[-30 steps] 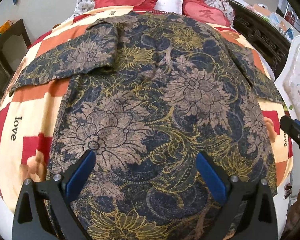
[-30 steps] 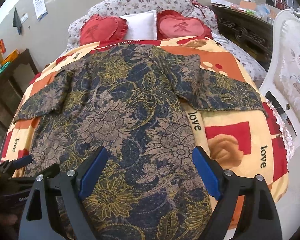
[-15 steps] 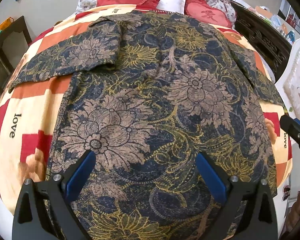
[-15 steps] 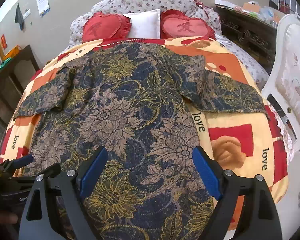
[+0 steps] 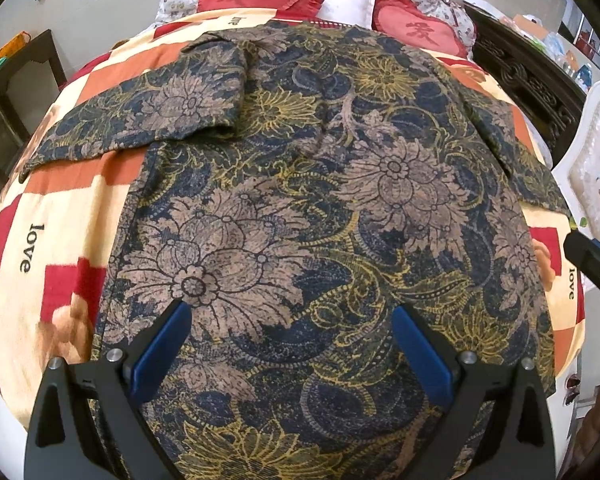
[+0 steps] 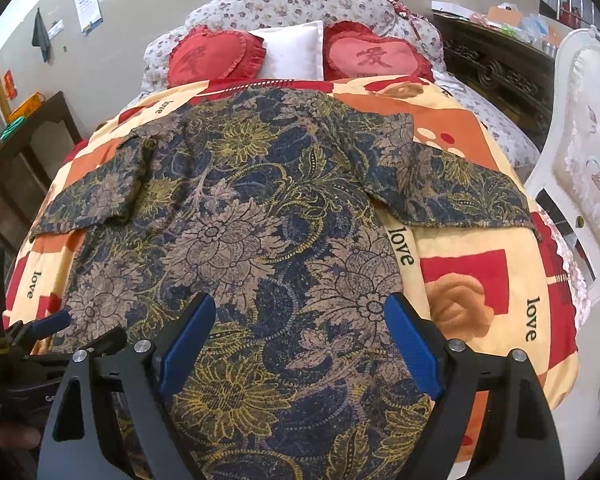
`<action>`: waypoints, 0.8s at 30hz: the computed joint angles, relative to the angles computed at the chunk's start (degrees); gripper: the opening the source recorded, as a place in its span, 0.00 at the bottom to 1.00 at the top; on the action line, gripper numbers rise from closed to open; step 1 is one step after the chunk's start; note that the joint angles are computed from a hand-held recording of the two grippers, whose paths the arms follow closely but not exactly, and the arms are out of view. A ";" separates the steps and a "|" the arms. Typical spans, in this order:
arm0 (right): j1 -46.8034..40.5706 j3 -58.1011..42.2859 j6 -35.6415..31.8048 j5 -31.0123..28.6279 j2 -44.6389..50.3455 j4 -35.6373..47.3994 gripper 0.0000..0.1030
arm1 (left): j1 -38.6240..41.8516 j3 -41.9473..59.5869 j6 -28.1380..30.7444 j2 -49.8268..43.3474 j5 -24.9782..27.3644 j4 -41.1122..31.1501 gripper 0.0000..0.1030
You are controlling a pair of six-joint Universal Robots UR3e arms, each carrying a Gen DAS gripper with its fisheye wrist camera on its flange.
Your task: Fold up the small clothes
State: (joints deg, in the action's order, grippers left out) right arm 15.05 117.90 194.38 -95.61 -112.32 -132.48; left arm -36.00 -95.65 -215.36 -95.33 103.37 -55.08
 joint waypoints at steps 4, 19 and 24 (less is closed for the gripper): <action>0.16 -0.17 0.23 -0.26 0.02 0.24 0.89 | -0.02 -0.05 0.00 -0.09 -0.48 0.00 0.99; -0.74 0.71 -0.61 0.77 -0.91 0.48 0.89 | -1.00 1.29 0.03 -1.10 0.05 -1.03 0.99; 0.29 -0.15 -0.34 0.10 -0.43 0.46 0.89 | -1.09 0.89 0.25 -0.83 0.13 -0.31 0.99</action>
